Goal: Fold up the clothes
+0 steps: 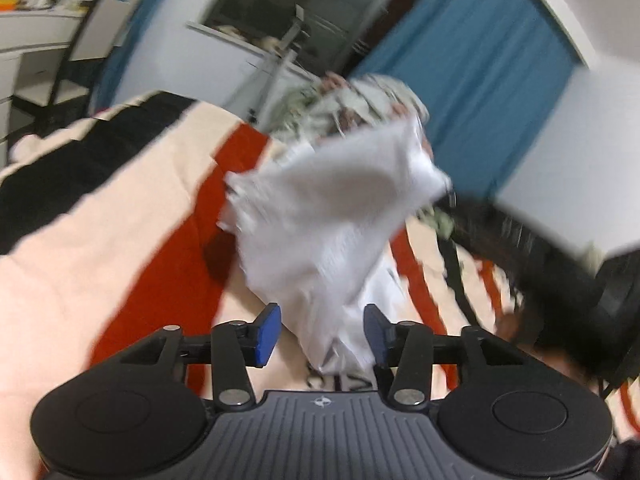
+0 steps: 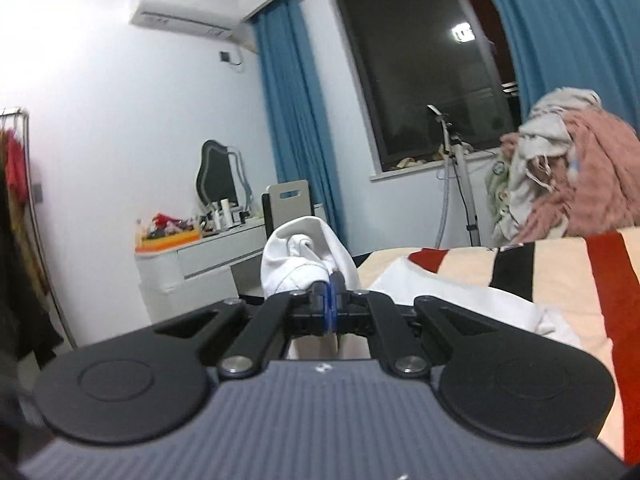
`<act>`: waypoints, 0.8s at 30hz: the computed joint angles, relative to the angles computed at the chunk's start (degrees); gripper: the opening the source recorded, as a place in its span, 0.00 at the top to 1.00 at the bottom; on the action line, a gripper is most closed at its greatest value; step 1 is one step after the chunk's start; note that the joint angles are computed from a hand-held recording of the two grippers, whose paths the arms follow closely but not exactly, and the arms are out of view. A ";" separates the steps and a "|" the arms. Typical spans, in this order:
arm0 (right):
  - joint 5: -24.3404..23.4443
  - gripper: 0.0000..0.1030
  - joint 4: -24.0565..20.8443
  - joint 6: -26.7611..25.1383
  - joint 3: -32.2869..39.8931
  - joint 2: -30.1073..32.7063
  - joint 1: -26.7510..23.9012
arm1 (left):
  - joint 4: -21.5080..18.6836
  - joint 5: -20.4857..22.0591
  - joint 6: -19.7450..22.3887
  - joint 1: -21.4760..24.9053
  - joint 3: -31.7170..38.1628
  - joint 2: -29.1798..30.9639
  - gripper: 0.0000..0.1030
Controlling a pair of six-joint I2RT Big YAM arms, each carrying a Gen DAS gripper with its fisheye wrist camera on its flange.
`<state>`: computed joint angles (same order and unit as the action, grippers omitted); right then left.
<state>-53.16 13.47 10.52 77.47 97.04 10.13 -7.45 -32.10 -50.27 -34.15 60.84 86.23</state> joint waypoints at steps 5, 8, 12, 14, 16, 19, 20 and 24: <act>0.11 0.97 0.28 3.30 1.27 0.92 -1.18 | -0.59 2.56 -4.41 1.15 3.50 4.95 0.40; 1.20 0.97 0.51 3.40 1.89 1.01 -1.42 | -1.22 5.00 -6.31 1.99 4.47 6.82 0.43; 2.93 0.97 3.08 5.27 1.77 1.03 -1.55 | -2.09 6.68 -5.12 2.53 5.88 9.10 0.54; 4.22 0.97 4.17 5.71 1.38 0.81 -1.67 | -1.46 7.09 -4.29 2.63 6.28 10.21 0.69; 5.54 0.97 4.25 5.72 1.60 0.83 -1.87 | 0.76 7.47 -3.56 2.98 5.23 10.18 0.91; 9.01 0.97 4.38 4.63 1.14 0.45 -2.21 | 3.50 2.90 -2.87 2.08 4.25 9.56 0.93; 10.66 0.97 4.22 4.59 0.97 0.23 -2.35 | 4.90 0.64 -3.30 1.76 3.23 8.59 0.93; 17.11 0.97 3.56 5.23 -0.29 -1.26 -3.48 | 12.68 -8.93 -3.41 0.00 -1.63 3.84 0.94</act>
<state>-36.05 17.03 15.74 77.18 95.79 6.64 5.23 -41.02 -53.69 -34.15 59.21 90.06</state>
